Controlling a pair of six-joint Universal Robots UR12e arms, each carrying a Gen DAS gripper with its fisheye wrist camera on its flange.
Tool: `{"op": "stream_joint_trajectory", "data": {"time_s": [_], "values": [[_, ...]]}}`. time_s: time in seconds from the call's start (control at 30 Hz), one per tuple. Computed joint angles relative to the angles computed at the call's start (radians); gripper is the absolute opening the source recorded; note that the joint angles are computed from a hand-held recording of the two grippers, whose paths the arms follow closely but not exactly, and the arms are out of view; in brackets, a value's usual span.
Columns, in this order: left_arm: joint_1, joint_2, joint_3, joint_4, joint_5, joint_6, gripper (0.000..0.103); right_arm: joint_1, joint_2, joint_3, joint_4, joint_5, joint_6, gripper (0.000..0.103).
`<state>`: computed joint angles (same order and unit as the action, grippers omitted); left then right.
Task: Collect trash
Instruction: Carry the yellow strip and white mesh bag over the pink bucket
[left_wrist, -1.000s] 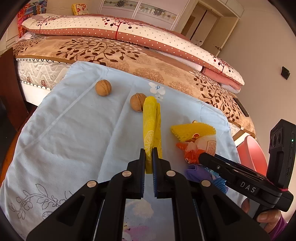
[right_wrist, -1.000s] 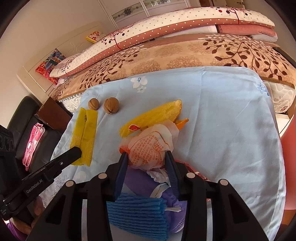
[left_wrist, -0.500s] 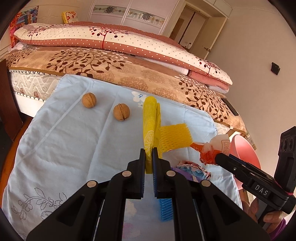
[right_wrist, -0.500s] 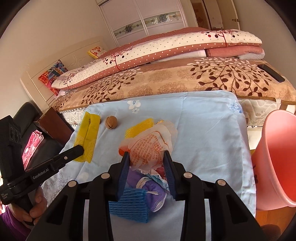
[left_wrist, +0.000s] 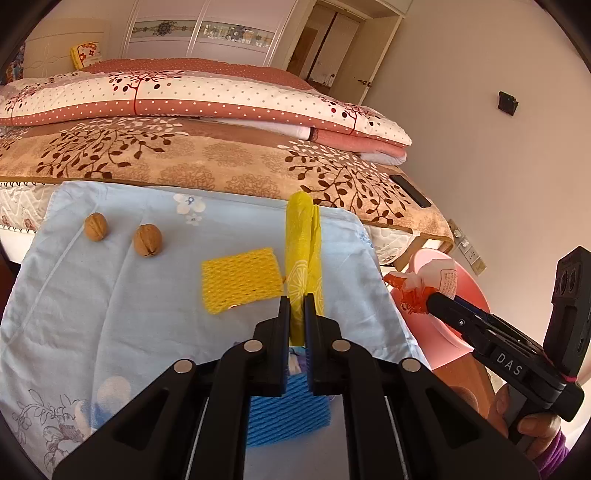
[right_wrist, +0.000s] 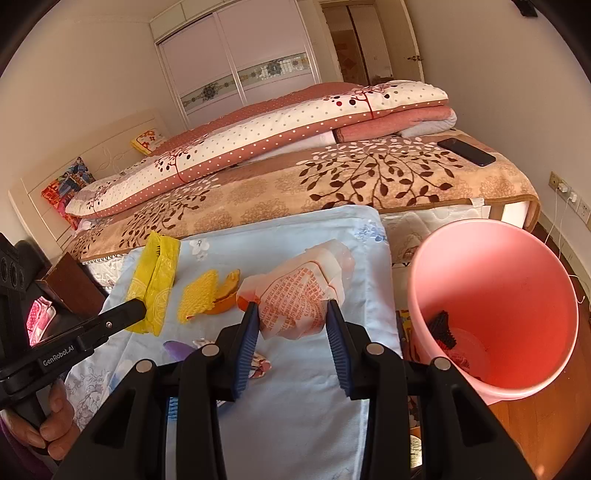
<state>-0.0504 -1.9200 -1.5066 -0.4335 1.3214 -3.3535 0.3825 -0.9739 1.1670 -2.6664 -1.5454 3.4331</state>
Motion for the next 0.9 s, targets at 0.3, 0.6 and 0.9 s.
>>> {"op": "stream_joint_trajectory", "data": {"time_s": [0.3, 0.6, 0.9], "values": [[-0.043, -0.037, 0.062, -0.035, -0.035, 0.049, 0.006, -0.025, -0.044, 0.075, -0.047, -0.099, 0.054, 0.036], [-0.086, -0.079, 0.129, -0.050, -0.071, 0.101, 0.006, -0.052, -0.074, 0.132, -0.062, -0.188, 0.101, 0.036], [-0.132, -0.133, 0.205, -0.083, -0.089, 0.151, 0.006, -0.081, -0.096, 0.180, -0.039, -0.231, 0.144, 0.036]]}}
